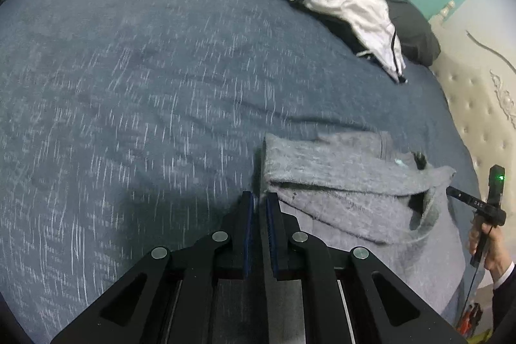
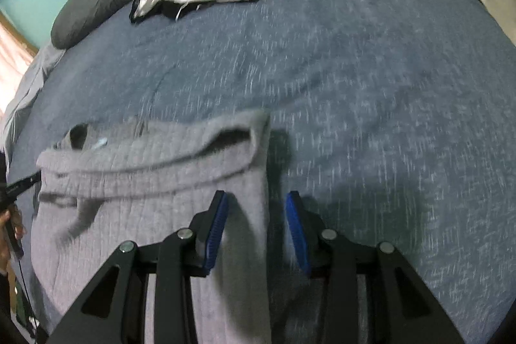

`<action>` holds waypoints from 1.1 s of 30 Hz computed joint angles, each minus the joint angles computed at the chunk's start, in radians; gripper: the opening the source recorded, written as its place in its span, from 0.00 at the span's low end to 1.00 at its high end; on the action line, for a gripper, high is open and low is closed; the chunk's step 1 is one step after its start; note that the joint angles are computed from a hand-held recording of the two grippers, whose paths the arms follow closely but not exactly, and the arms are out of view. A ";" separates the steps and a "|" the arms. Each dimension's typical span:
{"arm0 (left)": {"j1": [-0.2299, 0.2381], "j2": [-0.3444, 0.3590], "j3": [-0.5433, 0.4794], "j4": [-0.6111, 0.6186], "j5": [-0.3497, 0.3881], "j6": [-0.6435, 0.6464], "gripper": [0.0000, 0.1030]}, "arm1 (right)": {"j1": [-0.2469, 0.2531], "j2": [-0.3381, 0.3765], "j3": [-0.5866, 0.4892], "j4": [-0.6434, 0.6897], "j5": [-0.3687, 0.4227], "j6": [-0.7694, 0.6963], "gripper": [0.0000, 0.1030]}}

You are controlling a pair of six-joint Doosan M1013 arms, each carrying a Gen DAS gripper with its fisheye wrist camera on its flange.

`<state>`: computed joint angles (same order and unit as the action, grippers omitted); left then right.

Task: Fold clothes
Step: 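Open both grippers and release the hem over the collar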

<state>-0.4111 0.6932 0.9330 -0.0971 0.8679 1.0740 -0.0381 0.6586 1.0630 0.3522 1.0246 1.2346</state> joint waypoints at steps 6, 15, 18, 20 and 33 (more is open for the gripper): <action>0.008 0.021 -0.030 -0.010 -0.003 -0.013 0.09 | 0.011 0.018 -0.019 -0.031 -0.051 -0.009 0.37; 0.015 0.064 -0.106 -0.023 0.015 0.005 0.10 | 0.031 0.068 -0.097 -0.040 -0.037 0.013 0.37; 0.020 0.075 -0.122 -0.033 0.027 0.002 0.16 | 0.034 0.083 -0.121 -0.037 -0.021 0.025 0.37; 0.023 0.074 -0.118 -0.037 0.022 -0.001 0.19 | 0.034 0.093 -0.137 -0.030 -0.008 0.030 0.37; 0.030 0.076 -0.121 -0.106 -0.007 0.039 0.20 | 0.036 0.082 -0.110 -0.009 -0.064 0.008 0.37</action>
